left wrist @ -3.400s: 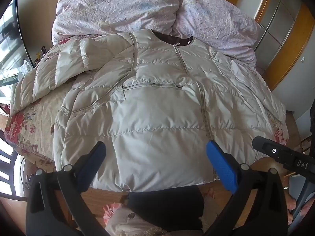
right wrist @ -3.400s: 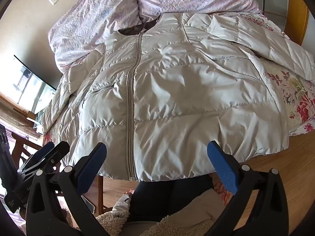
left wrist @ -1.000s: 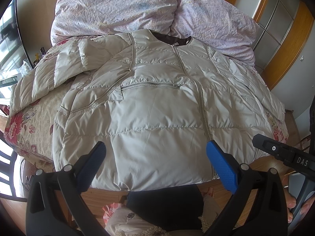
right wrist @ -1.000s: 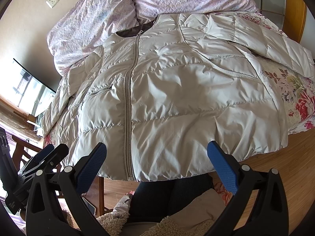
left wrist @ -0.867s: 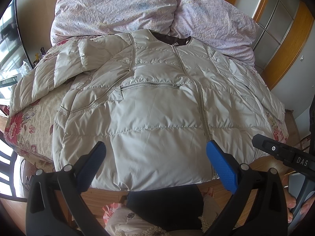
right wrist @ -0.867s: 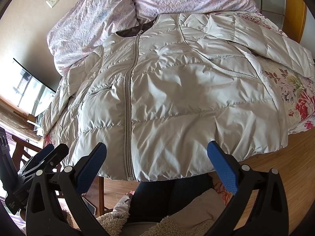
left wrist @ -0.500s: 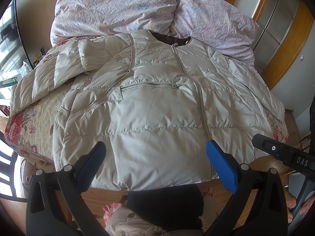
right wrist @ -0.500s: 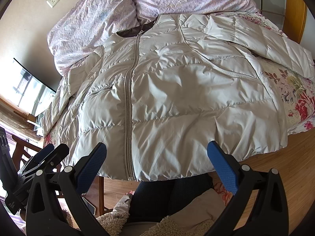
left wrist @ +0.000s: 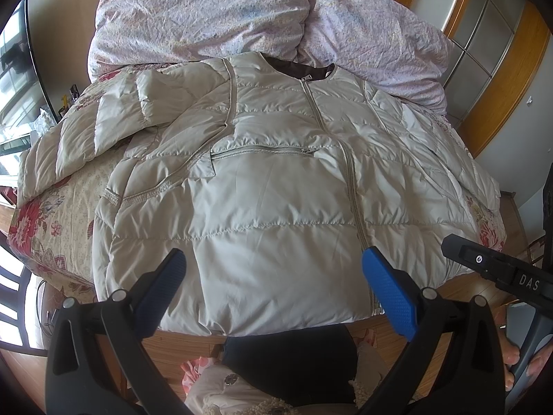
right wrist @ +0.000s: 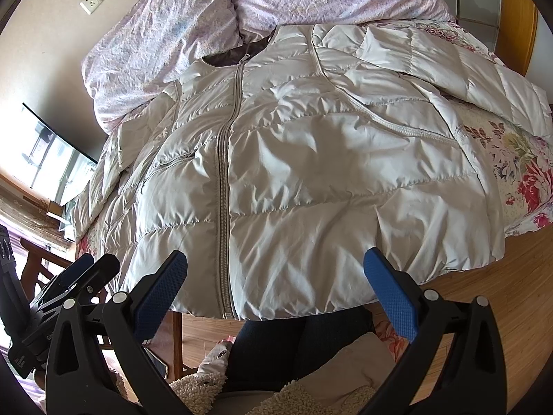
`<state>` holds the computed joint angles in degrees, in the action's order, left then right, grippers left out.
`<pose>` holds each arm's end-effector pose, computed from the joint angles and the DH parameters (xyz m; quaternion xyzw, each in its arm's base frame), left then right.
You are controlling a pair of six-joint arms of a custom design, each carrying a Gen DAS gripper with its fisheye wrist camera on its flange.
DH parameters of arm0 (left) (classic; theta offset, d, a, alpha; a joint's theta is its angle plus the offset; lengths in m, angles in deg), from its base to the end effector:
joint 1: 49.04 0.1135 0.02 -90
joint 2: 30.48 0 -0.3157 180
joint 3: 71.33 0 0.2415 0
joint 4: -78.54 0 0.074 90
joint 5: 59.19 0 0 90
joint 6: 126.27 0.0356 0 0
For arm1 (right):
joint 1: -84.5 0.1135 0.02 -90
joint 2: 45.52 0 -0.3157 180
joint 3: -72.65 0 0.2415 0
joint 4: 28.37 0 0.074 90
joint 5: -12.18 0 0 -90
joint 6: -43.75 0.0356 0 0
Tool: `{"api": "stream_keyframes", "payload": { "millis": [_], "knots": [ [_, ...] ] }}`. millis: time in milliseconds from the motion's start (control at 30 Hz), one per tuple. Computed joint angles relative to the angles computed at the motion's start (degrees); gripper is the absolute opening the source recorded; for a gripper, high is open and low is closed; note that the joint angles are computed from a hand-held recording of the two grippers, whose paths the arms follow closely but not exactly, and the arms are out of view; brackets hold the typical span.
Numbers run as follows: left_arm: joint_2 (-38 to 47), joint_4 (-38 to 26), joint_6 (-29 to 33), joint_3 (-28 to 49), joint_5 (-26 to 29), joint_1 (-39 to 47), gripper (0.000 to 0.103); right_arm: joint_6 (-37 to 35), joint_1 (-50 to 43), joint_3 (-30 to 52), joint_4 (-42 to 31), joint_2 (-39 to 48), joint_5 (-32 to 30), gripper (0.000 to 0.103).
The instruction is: Fold large clothes
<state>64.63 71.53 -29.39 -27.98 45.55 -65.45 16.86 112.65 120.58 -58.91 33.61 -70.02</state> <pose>0.2409 -0.0804 0.1455 0.2266 0.9285 -0.1453 0.2558 0.1952 0.0990 0.2022 0.3064 0.9178 0.1280 0.2175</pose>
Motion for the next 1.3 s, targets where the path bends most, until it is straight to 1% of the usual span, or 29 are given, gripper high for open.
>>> {"api": "stream_keyframes", "payload": {
  "millis": [200, 333, 400, 500, 567, 633, 733, 800, 833, 867, 900, 933, 967, 1000, 1033, 1067, 1100, 1133, 1200, 1233, 1300],
  "knots": [
    [0.0, -0.1, -0.1, 0.0, -0.2, -0.1, 0.101, 0.0, -1.0, -1.0, 1.7, 0.3, 0.3, 0.102],
    [-0.2, -0.7, -0.2, 0.5, -0.3, -0.3, 0.101, 0.9, -3.8, -3.6, 3.1, -1.4, 2.5, 0.102],
    [0.3, -0.6, -0.1, 0.7, -0.2, -0.1, 0.101, 0.5, -7.7, -6.7, 6.1, -3.3, 2.3, 0.102],
    [1.5, -0.3, 0.0, 1.4, -0.3, 0.1, 0.101, -1.1, -14.0, -11.5, 12.1, -5.4, -0.3, 0.102],
    [2.7, 0.3, 0.3, 1.7, -0.5, 0.4, 0.101, -3.3, -20.1, -14.1, 15.4, -6.1, -2.9, 0.102],
    [3.5, 0.5, 0.3, 2.1, -0.9, 0.5, 0.101, -5.9, -26.2, -15.7, 17.1, -6.1, -4.9, 0.102],
    [4.5, 1.0, 0.3, 2.6, -1.4, 0.4, 0.101, -10.6, -38.0, -17.8, 19.5, -5.1, -8.1, 0.102],
    [5.3, 1.2, 0.4, 3.0, -1.8, 0.3, 0.101, -15.2, -49.2, -18.9, 21.6, -3.1, -12.1, 0.102],
    [5.7, 1.2, 0.6, 3.3, -1.8, 0.3, 0.101, -16.4, -52.9, -19.5, 22.7, -2.3, -13.7, 0.102],
    [6.4, 1.1, 0.8, 3.8, -1.7, 0.5, 0.101, -18.3, -59.3, -20.3, 25.1, -0.4, -16.8, 0.102],
    [6.9, 1.0, 0.8, 4.1, -1.6, 0.5, 0.101, -19.7, -65.3, -20.9, 27.3, 1.9, -19.6, 0.099],
    [7.5, 0.7, 0.8, 4.5, -1.4, 0.5, 0.101, -20.2, -68.3, -21.2, 28.8, 3.6, -20.9, 0.097],
    [8.4, 0.2, 0.9, 5.1, -0.7, 0.8, 0.101, -21.5, -74.3, -21.7, 31.7, 7.0, -23.8, 0.09],
    [8.9, -0.1, 0.8, 5.6, -0.5, 0.7, 0.101, -22.2, -78.2, -21.7, 33.3, 9.7, -25.5, 0.082],
    [9.6, -0.3, 0.7, 6.0, -0.3, 0.8, 0.101, -22.6, -80.8, -21.8, 34.5, 11.6, -26.7, 0.08],
    [10.3, -0.4, 0.7, 6.5, -0.1, 0.9, 0.101, -23.1, -84.9, -22.0, 37.5, 15.3, -29.0, 0.076],
    [10.9, -0.6, 0.7, 6.8, 0.1, 0.8, 0.101, -23.7, -87.6, -22.0, 39.5, 18.1, -30.3, 0.072],
    [11.2, -0.6, 0.6, 7.0, 0.4, 0.7, 0.101, -23.7, -89.1, -22.0, 40.9, 19.8, -30.9, 0.071],
    [12.3, -0.9, 0.8, 7.8, 1.5, 1.1, 0.101, -24.1, -93.4, -22.0, 46.0, 25.0, -33.5, 0.066],
    [12.6, -1.0, 0.7, 7.9, 1.9, 1.0, 0.101, -24.1, -94.2, -21.9, 47.1, 26.1, -33.9, 0.065],
    [13.5, -1.5, 1.0, 8.5, 3.1, 1.3, 0.101, -23.3, -96.9, -22.0, 51.9, 29.5, -34.5, 0.061]
  ]
}}
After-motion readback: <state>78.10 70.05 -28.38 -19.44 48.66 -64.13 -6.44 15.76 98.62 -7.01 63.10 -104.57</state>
